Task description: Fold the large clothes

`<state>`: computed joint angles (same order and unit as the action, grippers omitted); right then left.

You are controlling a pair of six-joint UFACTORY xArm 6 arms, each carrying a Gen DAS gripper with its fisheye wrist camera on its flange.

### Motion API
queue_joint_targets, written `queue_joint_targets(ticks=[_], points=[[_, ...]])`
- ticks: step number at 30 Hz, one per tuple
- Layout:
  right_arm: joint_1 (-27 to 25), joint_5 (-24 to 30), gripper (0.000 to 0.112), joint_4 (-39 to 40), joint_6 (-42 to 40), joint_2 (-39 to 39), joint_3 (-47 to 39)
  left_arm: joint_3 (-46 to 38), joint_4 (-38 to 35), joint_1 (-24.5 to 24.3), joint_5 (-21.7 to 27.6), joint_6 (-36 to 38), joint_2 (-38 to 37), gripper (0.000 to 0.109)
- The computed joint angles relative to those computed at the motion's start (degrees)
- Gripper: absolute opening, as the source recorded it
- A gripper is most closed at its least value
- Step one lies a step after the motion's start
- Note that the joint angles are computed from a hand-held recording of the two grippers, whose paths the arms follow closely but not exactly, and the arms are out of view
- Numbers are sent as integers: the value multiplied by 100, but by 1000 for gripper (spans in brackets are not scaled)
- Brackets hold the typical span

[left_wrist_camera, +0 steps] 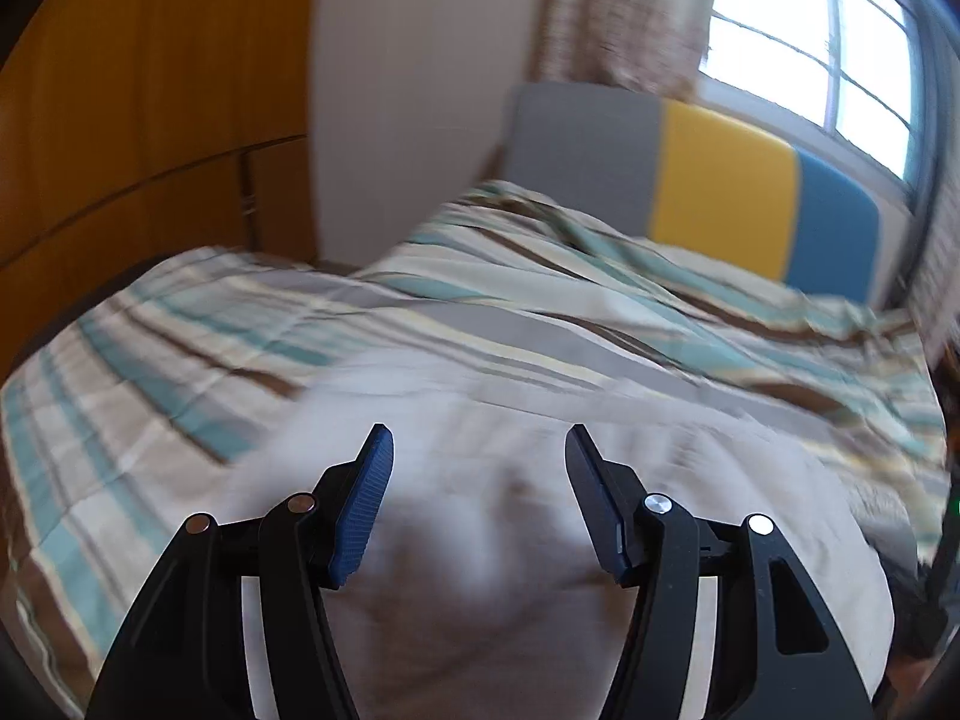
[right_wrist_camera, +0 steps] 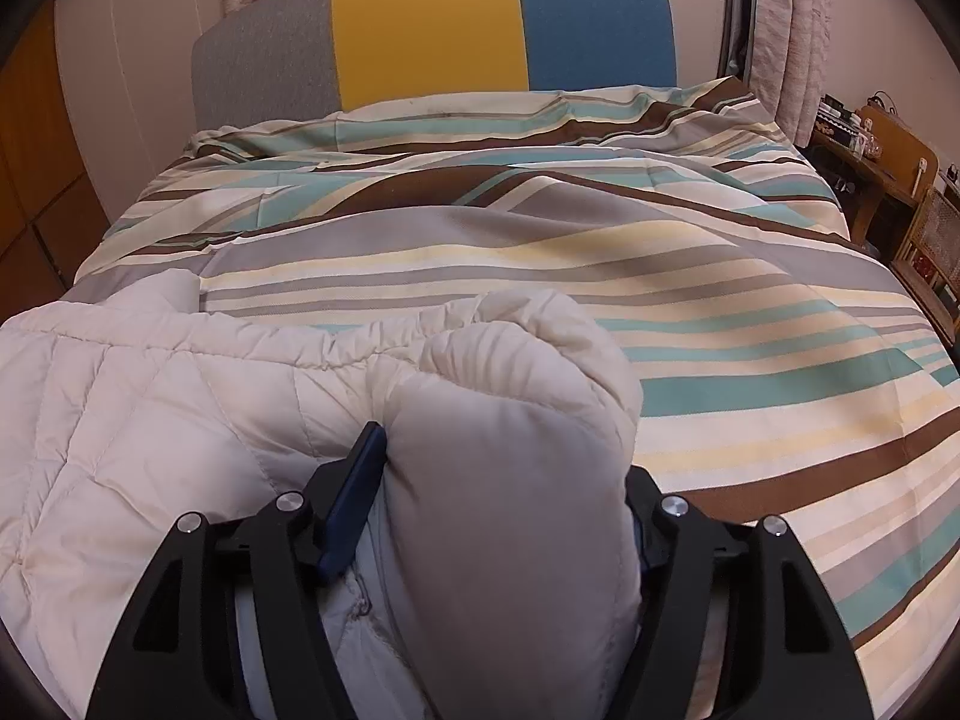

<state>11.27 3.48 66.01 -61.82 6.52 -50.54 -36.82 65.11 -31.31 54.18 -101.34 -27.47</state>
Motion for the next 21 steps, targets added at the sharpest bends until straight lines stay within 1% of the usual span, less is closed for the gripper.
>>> queue_joint_targets(ticks=[3, 6, 7, 10, 11, 13, 14, 15, 16, 18, 19, 20, 21], points=[[7, -15, 66, 62, -53, 3, -7, -442, 203, -107, 37, 173, 754, 59], [6, 5, 66, 109, -87, -3, -9, -655, 452, -115, 96, 267, 1298, 59], [9, 10, 67, 188, -156, -8, -13, -604, 559, -23, -64, 142, 1428, 59], [5, 51, 69, 460, -398, -22, -36, -400, 705, 226, -567, -227, 1505, 62], [-1, 59, 69, 491, -436, -30, -32, -393, 709, 285, -662, -242, 1544, 63], [3, 64, 69, 693, -635, -62, -33, -420, 617, 353, -757, -184, 1636, 64], [17, 48, 69, 968, -897, -105, -29, -466, 522, 392, -800, -89, 1720, 64], [27, 50, 71, 1254, -1170, -148, -30, -489, 479, 418, -831, -37, 1768, 64], [17, 109, 75, 1433, -1344, -261, 21, -488, 464, 442, -867, -32, 1789, 65], [14, 165, 76, 1214, -1174, -508, 203, -476, 459, 484, -943, -52, 1804, 65], [72, 69, 76, 1296, -1256, -722, 332, -474, 456, 482, -950, -60, 1810, 65], [134, 7, 76, 1618, -1530, -955, 434, -469, 463, 483, -958, -76, 1813, 65], [199, -3, 76, 2177, -1999, -1201, 507, -469, 466, 478, -960, -88, 1817, 65]])
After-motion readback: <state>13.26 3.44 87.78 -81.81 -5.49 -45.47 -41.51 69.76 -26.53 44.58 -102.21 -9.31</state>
